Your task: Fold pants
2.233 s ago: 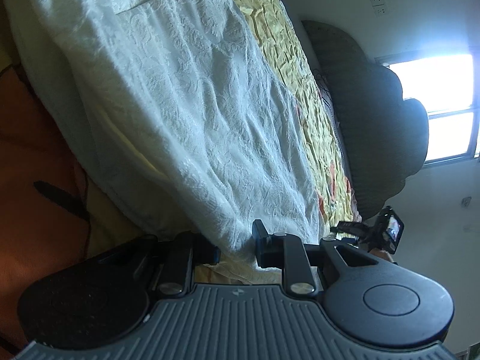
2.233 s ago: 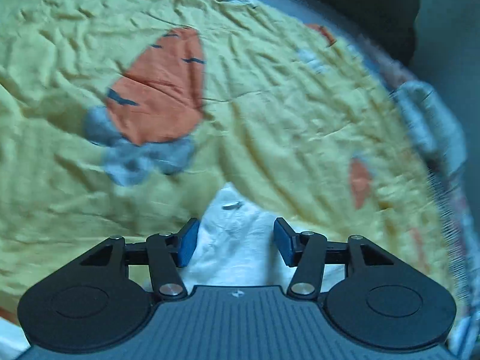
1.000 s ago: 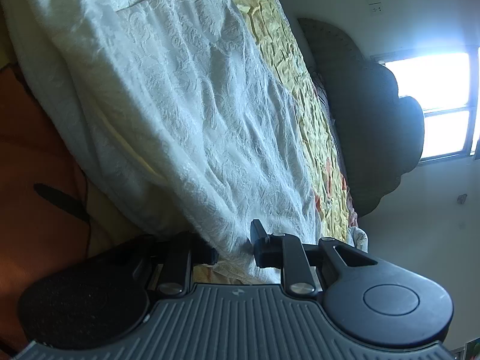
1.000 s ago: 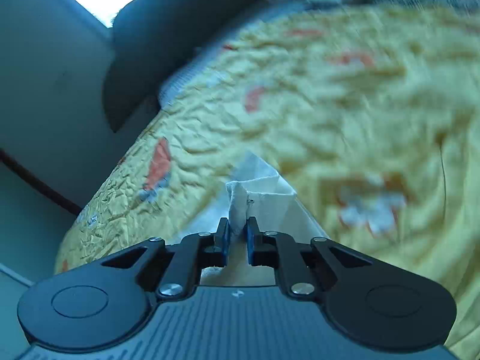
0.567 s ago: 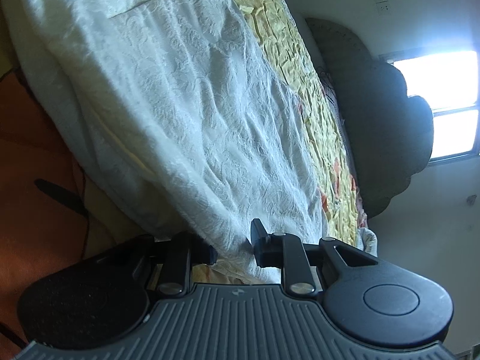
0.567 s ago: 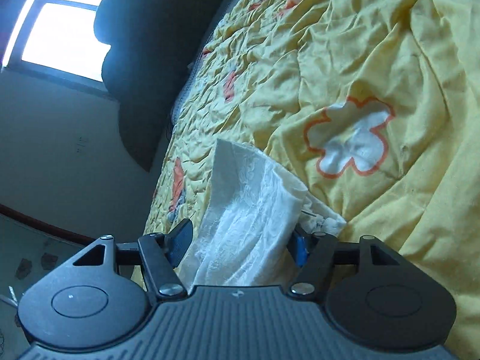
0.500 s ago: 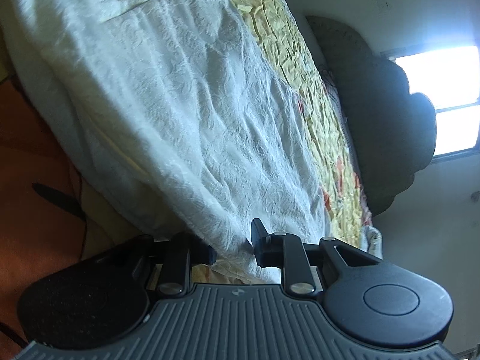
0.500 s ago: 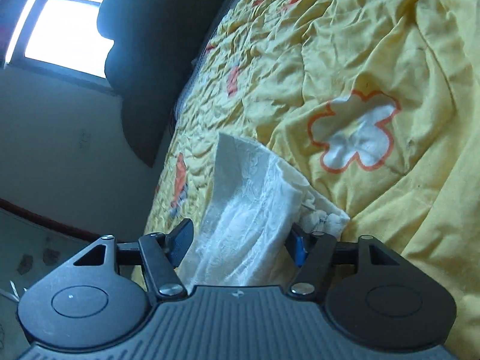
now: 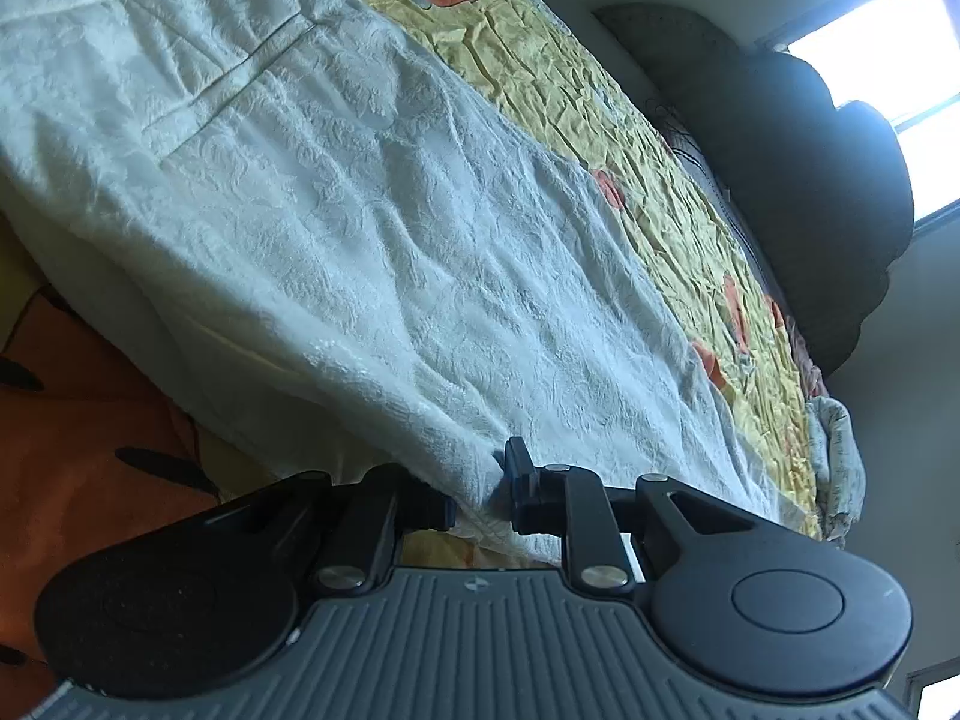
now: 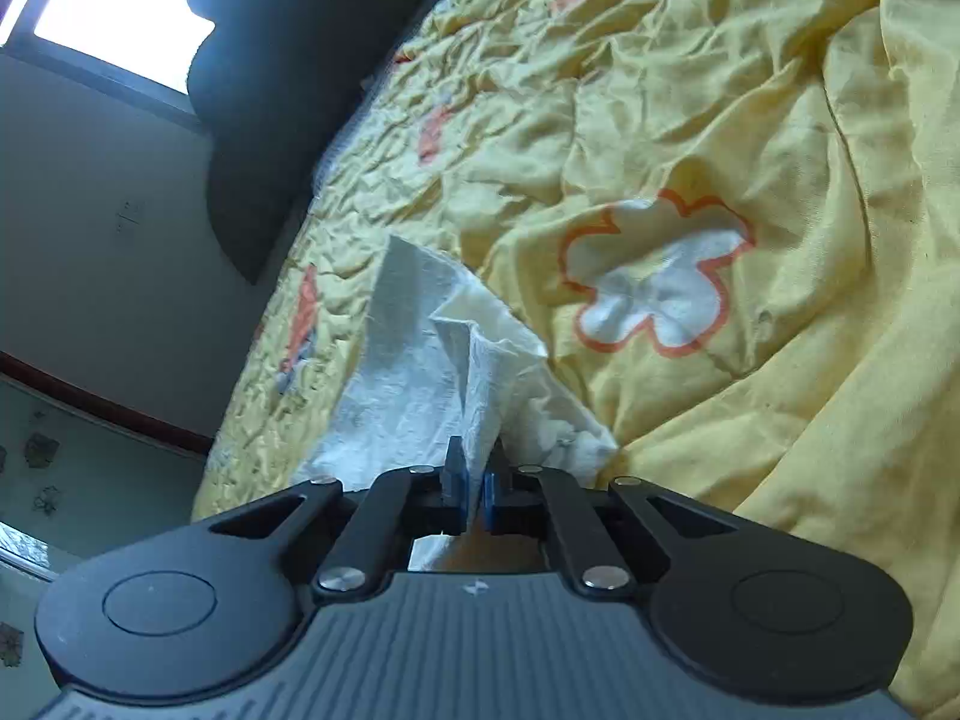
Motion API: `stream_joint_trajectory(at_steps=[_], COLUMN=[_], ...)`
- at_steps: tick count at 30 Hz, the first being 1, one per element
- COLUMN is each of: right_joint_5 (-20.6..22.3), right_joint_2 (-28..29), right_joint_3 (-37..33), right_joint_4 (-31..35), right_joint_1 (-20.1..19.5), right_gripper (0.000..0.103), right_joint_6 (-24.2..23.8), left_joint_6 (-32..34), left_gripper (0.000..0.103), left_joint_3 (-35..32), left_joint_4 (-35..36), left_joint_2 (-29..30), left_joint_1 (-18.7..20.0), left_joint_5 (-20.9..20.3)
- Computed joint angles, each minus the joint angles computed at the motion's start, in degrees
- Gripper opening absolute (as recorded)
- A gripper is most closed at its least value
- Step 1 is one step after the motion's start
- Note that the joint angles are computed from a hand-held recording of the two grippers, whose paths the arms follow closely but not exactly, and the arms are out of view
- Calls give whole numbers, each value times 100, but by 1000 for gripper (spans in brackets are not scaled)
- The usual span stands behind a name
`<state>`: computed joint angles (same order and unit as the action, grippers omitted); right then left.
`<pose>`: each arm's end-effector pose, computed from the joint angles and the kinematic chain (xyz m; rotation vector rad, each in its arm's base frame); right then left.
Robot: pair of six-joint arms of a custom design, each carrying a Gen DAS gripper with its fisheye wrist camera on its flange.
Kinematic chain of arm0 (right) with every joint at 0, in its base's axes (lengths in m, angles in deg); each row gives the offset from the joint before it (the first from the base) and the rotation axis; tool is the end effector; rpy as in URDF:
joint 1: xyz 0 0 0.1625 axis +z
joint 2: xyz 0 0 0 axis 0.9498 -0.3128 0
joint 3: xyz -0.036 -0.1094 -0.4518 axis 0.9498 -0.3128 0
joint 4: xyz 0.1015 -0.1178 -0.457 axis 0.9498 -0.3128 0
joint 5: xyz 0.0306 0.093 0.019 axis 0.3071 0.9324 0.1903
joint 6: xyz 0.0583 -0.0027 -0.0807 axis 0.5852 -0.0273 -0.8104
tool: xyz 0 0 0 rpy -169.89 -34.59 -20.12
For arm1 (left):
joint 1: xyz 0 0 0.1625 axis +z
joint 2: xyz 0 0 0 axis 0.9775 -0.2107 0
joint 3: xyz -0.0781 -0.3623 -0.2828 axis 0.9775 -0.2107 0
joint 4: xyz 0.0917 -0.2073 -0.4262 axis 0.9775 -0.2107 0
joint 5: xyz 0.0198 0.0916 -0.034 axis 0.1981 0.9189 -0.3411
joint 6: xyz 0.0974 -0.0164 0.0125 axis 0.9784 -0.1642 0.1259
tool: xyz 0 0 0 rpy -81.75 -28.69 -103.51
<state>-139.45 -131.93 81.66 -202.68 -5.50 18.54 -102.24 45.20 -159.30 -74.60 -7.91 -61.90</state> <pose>-0.1886 -0.7868 0.3612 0.7829 2.5708 -1.6196 -0.1414 -0.8769 0.1293 -0.1564 2.8593 -0.8646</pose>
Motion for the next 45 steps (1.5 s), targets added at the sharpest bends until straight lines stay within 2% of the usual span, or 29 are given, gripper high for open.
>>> stream_joint_trajectory(at_steps=[1,4,5,6,8,10,11,12,13,14,15,17,21,22,23,24,26,30,34,38,45], right_joint_5=[1,359,431,504,588,662,667,629,551,480,422,441,328,176,12,-251,-457,-544,-629,-1116,-915], right_joint_2=[2,-54,-59,-89,-147,-252,-320,-392,-474,-550,-616,-711,-659,-621,-595,-546,-549,-617,-468,-369,-527], right_joint_3=[-25,-5,-8,32,96,255,371,486,609,736,873,1051,1031,996,978,908,923,970,729,566,785], right_joint_4=[99,214,210,198,221,151,39,-56,-138,-250,-410,-520,-521,-570,-625,-608,-697,-516,-420,-307,-304], right_joint_1=[-17,-143,-170,-206,-229,-250,-261,-266,-266,-267,-276,-308,-263,-213,-164,-83,-25,-43,9,180,49], right_gripper=[6,6,6,7,7,9,11,17,22,34,48,56,55,55,51,41,33,32,32,26,13], right_joint_6=[29,469,585,652,790,798,801,812,808,795,809,773,646,579,497,380,214,60,-36,-351,-88], left_joint_6=[36,81,77,56,-23,-60,18,170,368,568,768,1211,1775,1859,1893,1872,1733,1594,1536,1463,1314], left_gripper=[23,23,25,31,32,35,40,53,60,70,71,71,72,72,73,74,74,74,74,76,77], left_joint_3=[-26,-62,-71,-63,-30,27,77,144,215,264,329,409,324,327,305,258,192,160,-9,-87,-51], left_joint_4=[9,58,50,24,-22,37,78,123,181,275,321,412,381,275,205,188,251,365,550,605,591], left_joint_2=[22,36,42,37,11,-57,-114,-186,-262,-325,-387,-475,-412,-372,-318,-258,-166,-71,48,100,56], left_joint_1=[-6,-9,-2,14,41,17,-22,-82,-154,-223,-283,-362,-438,-467,-492,-504,-516,-492,-493,-523,-505], left_joint_5=[3,17,-16,-94,-256,-263,-231,-123,11,133,198,108,-570,-656,-708,-741,-765,-859,-881,-763,-626])
